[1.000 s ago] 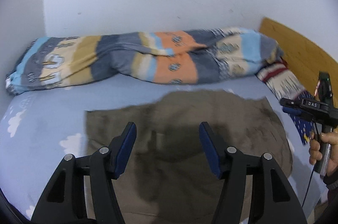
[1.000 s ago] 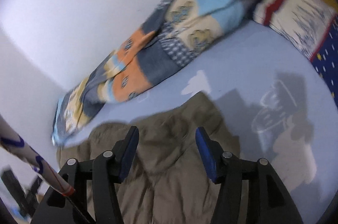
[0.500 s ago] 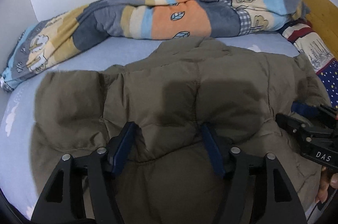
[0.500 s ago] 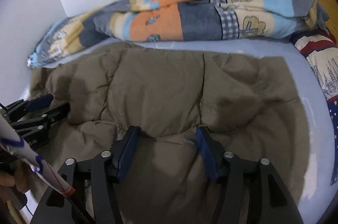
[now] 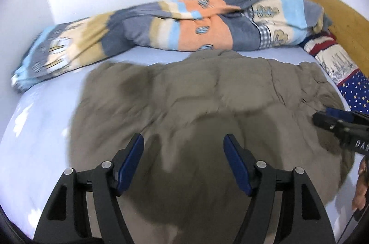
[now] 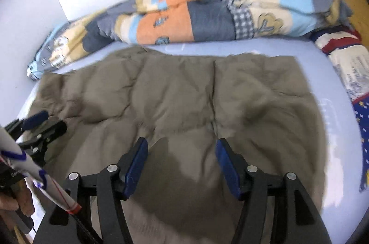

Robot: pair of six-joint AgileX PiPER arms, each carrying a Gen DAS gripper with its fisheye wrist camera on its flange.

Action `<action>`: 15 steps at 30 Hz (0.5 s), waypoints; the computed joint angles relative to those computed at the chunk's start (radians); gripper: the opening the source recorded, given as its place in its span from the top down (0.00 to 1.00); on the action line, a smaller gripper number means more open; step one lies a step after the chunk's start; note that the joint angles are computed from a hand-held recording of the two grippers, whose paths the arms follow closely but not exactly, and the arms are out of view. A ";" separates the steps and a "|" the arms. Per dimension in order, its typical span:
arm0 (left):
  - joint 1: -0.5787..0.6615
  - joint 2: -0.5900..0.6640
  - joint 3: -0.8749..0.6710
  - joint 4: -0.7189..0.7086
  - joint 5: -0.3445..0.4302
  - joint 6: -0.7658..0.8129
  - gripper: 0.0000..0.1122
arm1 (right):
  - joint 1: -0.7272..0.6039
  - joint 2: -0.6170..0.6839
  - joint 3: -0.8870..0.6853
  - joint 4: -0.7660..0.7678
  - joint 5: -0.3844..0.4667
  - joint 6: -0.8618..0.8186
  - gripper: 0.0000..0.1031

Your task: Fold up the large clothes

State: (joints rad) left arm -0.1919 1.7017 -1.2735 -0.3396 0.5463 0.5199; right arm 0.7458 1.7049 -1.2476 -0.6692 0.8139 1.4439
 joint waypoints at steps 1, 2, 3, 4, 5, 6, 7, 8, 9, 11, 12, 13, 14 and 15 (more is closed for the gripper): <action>0.031 -0.049 0.054 -0.033 0.002 0.027 0.36 | 0.029 -0.019 0.013 -0.008 0.021 0.036 0.35; 0.061 -0.096 0.105 -0.050 0.008 0.039 0.36 | 0.063 -0.039 0.030 -0.024 0.044 0.088 0.35; 0.085 -0.134 0.147 -0.070 -0.001 0.055 0.36 | 0.107 -0.061 0.053 -0.046 0.070 0.155 0.35; 0.119 -0.178 0.197 -0.101 -0.007 0.088 0.36 | 0.156 -0.085 0.083 -0.069 0.088 0.226 0.35; 0.155 -0.214 0.237 -0.139 -0.001 0.130 0.36 | 0.202 -0.101 0.103 -0.094 0.111 0.291 0.35; 0.183 -0.242 0.272 -0.166 -0.004 0.159 0.36 | 0.245 -0.111 0.118 -0.112 0.143 0.351 0.35; 0.209 -0.267 0.306 -0.184 -0.010 0.184 0.36 | 0.276 -0.119 0.127 -0.119 0.166 0.395 0.35; 0.228 -0.280 0.328 -0.198 -0.015 0.206 0.36 | 0.311 -0.130 0.144 -0.131 0.183 0.456 0.35; 0.244 -0.291 0.354 -0.210 -0.033 0.224 0.36 | 0.350 -0.146 0.171 -0.147 0.191 0.529 0.35; 0.250 -0.281 0.373 -0.207 -0.076 0.230 0.36 | 0.399 -0.144 0.176 -0.154 0.231 0.577 0.35; 0.251 -0.269 0.374 -0.208 -0.087 0.226 0.36 | 0.414 -0.135 0.170 -0.154 0.257 0.582 0.35; 0.254 -0.256 0.376 -0.220 -0.099 0.235 0.36 | 0.416 -0.127 0.167 -0.149 0.261 0.575 0.35; 0.255 -0.247 0.384 -0.239 -0.116 0.253 0.36 | 0.401 -0.130 0.175 -0.147 0.238 0.564 0.38; 0.248 -0.233 0.386 -0.233 -0.135 0.252 0.36 | 0.383 -0.134 0.190 -0.146 0.202 0.554 0.43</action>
State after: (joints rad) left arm 0.0566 1.4688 -0.8874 -0.5722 0.4116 0.7715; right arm 1.1285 1.5707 -1.0579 -0.8153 1.0156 1.9982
